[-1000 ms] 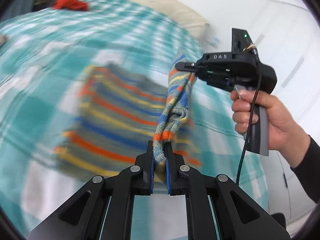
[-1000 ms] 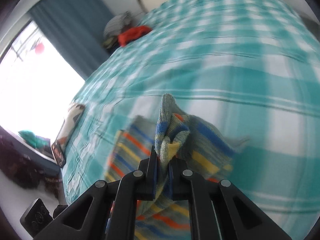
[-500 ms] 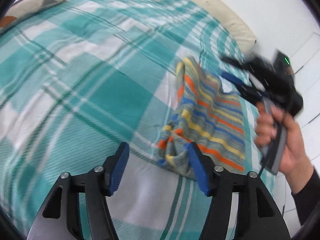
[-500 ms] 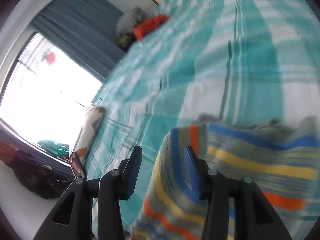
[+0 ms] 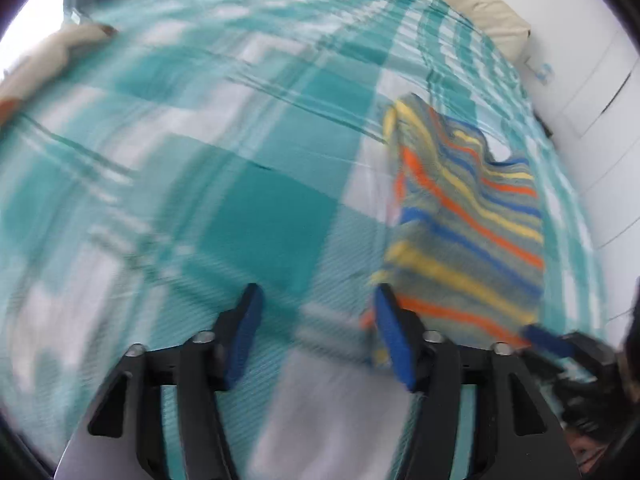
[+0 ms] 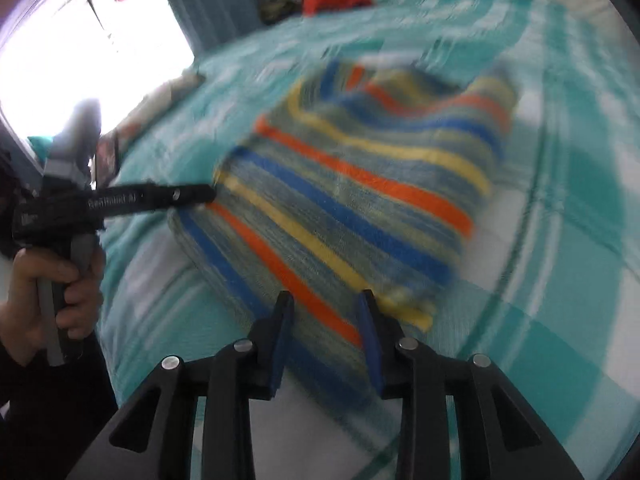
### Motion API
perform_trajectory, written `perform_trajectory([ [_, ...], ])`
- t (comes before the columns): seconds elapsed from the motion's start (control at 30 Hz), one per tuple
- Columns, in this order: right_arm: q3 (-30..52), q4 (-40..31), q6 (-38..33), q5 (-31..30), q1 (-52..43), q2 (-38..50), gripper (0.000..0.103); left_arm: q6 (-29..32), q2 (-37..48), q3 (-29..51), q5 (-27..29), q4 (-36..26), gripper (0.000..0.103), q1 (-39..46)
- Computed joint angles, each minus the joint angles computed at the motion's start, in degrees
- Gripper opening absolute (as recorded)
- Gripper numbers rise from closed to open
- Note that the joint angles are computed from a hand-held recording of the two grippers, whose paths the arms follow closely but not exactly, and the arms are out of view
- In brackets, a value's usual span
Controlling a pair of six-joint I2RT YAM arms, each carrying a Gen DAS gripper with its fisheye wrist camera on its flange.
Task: Fold small clothes
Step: 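Fold the sweater over with both grippers, then open and withdraw them, then grasp the folded sweater with both grippers and fold it once more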
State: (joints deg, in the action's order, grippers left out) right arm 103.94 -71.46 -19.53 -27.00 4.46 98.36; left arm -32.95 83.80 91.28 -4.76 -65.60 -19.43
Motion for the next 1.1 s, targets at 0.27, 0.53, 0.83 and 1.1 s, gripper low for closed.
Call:
perform_trajectory([
  [0.27,-13.4,2.2,7.1,9.5,-4.0,-18.3,0.069,-4.3,-11.4,-9.1,-4.9,-2.9,0.083,-10.0],
  [0.53,-24.8,2.9,14.9,20.8,-5.4,-28.7,0.082,-5.0,-4.9,-8.0,-11.7,-1.5,0.097,-22.4],
  [0.83,-36.8,11.3,16.5,27.0,-1.6,-35.1,0.103,-4.0,-2.1,-9.2,-14.8,-1.0,0.103,-24.6],
  [1.1,-38.0,12.1,16.7,28.6,-0.5,-35.4,0.103,-4.6,-0.9,-8.7,-15.9,-1.7,0.102,-25.5],
])
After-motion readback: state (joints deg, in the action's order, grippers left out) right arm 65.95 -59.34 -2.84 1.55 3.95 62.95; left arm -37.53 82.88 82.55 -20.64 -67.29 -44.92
